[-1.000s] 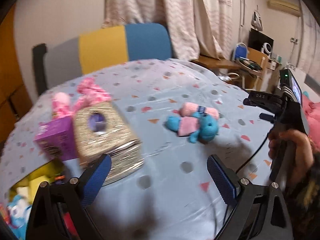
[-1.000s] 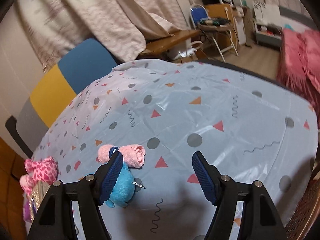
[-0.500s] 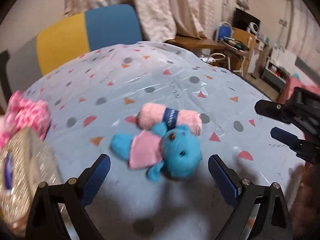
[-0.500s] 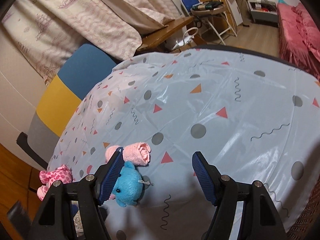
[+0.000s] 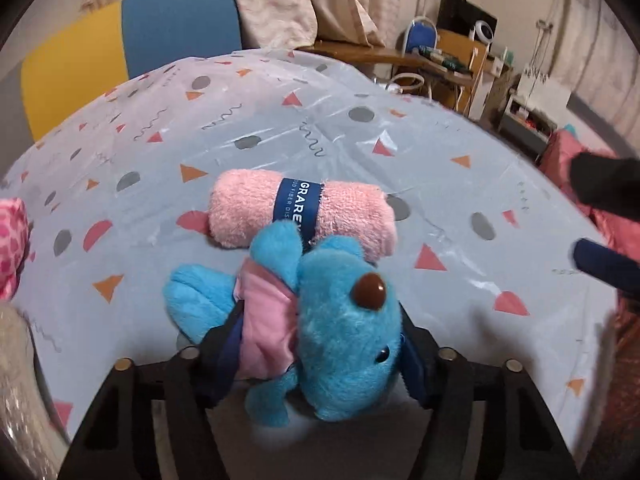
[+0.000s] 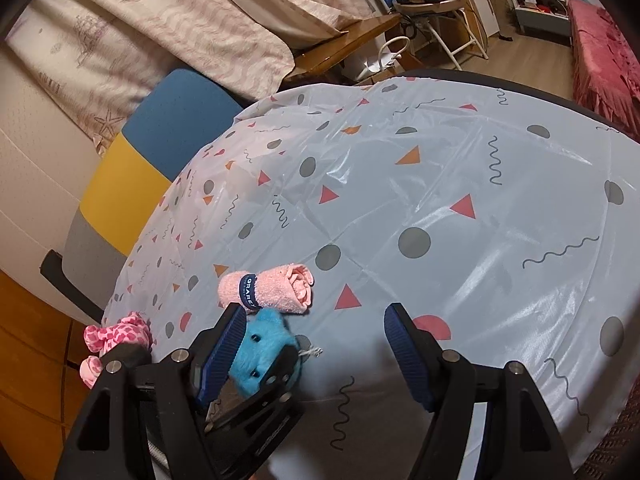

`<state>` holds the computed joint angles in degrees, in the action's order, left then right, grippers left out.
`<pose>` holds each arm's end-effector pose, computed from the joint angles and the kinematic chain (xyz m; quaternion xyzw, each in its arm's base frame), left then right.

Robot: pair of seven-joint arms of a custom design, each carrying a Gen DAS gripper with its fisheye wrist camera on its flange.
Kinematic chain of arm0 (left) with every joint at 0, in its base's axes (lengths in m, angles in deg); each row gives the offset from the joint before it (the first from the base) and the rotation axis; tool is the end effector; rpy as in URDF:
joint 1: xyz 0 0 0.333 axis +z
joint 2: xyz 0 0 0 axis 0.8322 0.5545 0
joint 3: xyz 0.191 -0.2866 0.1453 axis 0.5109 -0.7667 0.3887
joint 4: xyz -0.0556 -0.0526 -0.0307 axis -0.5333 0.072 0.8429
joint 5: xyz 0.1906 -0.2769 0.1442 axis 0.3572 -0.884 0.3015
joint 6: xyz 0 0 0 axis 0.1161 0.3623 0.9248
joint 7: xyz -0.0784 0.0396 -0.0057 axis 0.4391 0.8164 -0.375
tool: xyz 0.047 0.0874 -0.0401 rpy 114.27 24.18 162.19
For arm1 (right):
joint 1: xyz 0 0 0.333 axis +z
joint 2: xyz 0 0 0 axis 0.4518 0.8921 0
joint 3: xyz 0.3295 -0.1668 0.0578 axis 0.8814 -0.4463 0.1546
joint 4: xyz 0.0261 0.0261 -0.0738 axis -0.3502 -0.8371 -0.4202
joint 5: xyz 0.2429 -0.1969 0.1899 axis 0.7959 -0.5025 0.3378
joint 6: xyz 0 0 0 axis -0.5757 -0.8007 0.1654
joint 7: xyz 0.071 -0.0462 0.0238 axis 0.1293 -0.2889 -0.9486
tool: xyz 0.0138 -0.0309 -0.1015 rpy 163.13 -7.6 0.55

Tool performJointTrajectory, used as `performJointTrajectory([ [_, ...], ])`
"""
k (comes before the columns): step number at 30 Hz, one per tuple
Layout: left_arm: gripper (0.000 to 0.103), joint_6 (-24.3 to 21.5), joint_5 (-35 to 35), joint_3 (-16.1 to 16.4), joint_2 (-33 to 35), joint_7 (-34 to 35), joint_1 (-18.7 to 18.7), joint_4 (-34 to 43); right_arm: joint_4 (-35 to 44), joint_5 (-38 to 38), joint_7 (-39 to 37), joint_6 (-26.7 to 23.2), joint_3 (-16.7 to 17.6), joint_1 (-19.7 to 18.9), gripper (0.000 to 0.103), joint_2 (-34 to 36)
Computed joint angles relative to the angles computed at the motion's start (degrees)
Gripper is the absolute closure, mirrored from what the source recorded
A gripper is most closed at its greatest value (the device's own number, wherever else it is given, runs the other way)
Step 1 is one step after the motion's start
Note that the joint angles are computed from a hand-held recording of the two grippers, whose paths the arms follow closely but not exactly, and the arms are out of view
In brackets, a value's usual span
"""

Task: Organize soft objects
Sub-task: 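Grasp the pink GRAREY towel with the right gripper and lift it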

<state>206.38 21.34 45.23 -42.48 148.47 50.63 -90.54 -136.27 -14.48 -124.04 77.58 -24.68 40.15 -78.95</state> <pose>0.6409 -0.2596 0.4544 -0.3900 0.8622 -0.3092 0.0948 0.5292 0.1730 0.5100 -0.2896 0.8789 -0.1473 0.3491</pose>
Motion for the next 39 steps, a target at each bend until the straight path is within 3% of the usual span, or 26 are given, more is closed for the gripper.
performJointTrajectory([
  [2, 0.037, 2.0, -3.5, -2.6, -2.8, 3.5, 2.8, -3.8, 0.0, -0.1, 0.1, -0.1, 0.0, 0.0, 0.03, 0.0],
  [4, 0.037, 0.9, -8.8, -4.6, -6.5, 7.1, 5.8, -7.6, 0.0, 0.2, -0.1, -0.4, 0.0, 0.0, 0.03, 0.1],
  [10, 0.034, 5.6, -20.8, -2.6, -17.9, 14.2, 6.0, -22.4, 0.3, 3.4, -3.6, -0.8, 0.3, 0.2, 0.03, 0.5],
  [13, 0.034, 8.7, -24.7, -0.6, -21.3, 16.9, 4.9, -28.4, 1.0, 10.1, -11.9, -0.3, 0.8, 0.4, 0.03, 1.9],
  [16, 0.034, 13.5, -37.8, -0.3, -22.2, 29.7, 3.5, -30.5, 3.1, 19.8, -25.2, -0.6, 2.0, 0.9, 0.03, 4.0],
  [20, 0.034, 10.9, -42.6, 2.6, -21.9, 35.0, 1.8, -29.5, 12.0, 28.3, -47.1, -8.1, 3.9, 1.8, 0.03, 8.8],
  [24, 0.033, 9.0, -46.9, 5.5, -21.9, 38.8, -0.2, -29.0, 23.6, 26.5, -63.9, -16.0, 3.0, 3.9, 0.03, 15.4],
  [28, 0.032, 8.0, -49.9, 7.5, -22.2, 41.3, -1.8, -29.1, 33.2, 27.0, -75.5, -23.2, 1.2, 5.5, 0.03, 22.1],
  [32, 0.031, 8.4, -53.2, 8.2, -22.3, 44.6, -2.7, -29.2, 40.7, 31.1, -82.5, -28.7, -0.3, 6.0, 0.03, 27.9],
  [36, 0.03, 8.0, -55.6, 8.8, -23.0, 47.1, -3.0, -29.8, 46.1, 33.0, -84.5, -32.1, -2.4, 7.1, 0.03, 32.5],
  [38, 0.03, 7.9, -56.5, 9.0, -23.1, 48.2, -3.1, -29.9, 47.4, 31.5, -84.0, -33.8, -4.2, 8.6, 0.055, 33.8],
  [39, 0.03, 7.8, -56.8, 9.1, -23.2, 48.4, -3.1, -29.9, 47.0, 30.4, -83.3, -33.6, -4.9, 9.4, 0.058, 33.6],
])
